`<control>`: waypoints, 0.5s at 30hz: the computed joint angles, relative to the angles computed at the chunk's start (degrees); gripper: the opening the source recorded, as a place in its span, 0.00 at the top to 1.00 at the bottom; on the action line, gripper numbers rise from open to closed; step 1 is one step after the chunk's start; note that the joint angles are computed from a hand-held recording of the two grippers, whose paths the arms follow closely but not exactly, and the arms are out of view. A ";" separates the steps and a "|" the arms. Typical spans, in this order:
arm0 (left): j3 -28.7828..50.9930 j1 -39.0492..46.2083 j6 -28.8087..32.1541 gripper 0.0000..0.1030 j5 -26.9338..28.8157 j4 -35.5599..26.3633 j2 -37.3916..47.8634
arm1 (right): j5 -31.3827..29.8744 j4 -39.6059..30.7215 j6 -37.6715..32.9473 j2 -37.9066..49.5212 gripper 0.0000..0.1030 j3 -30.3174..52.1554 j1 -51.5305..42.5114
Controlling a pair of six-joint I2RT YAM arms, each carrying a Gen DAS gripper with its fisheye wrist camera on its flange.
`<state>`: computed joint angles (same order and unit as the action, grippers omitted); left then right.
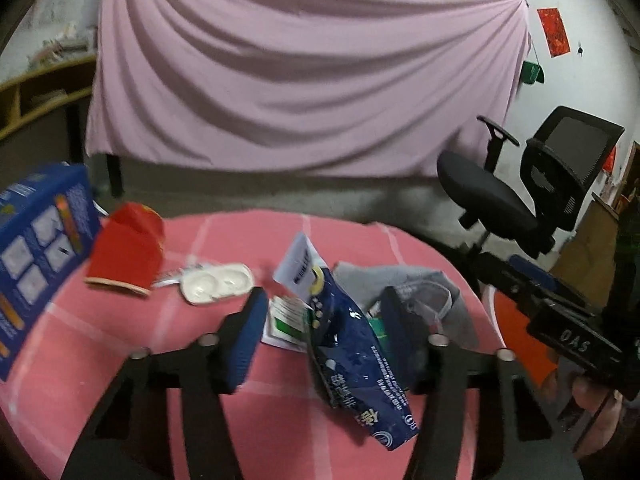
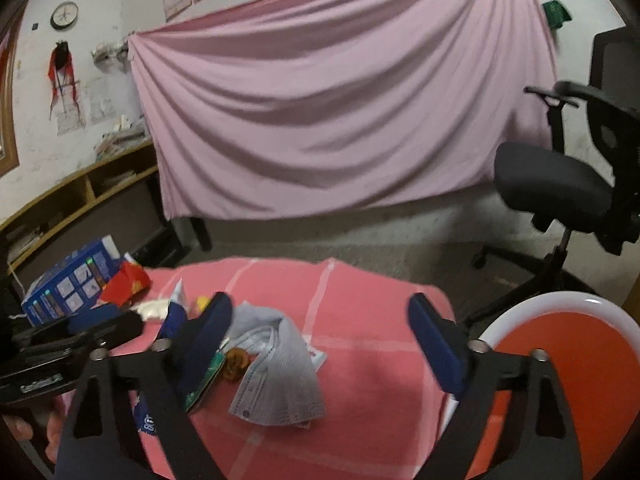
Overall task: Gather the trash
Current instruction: 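Grasp the blue snack bag with the left tool while the right tool grasps the grey mask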
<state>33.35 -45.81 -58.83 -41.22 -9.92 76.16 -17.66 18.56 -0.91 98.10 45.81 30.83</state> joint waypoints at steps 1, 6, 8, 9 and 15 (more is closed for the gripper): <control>0.18 0.67 0.45 0.61 1.58 0.32 0.10 | -0.45 -2.94 -0.88 0.95 0.32 1.80 0.39; 2.17 3.06 1.20 0.76 7.25 -1.65 0.62 | -3.05 -12.15 -3.57 4.99 0.46 7.76 0.89; 2.27 3.36 0.67 0.83 8.43 -2.00 0.43 | -3.73 -14.77 -3.97 6.13 0.55 9.30 0.75; 2.59 3.74 0.60 0.87 9.14 -2.53 0.38 | -4.12 -15.86 -4.16 6.66 0.59 10.00 0.73; 4.50 3.05 0.54 0.99 8.76 -5.43 0.18 | -4.84 -20.05 -5.58 7.90 0.85 11.93 1.01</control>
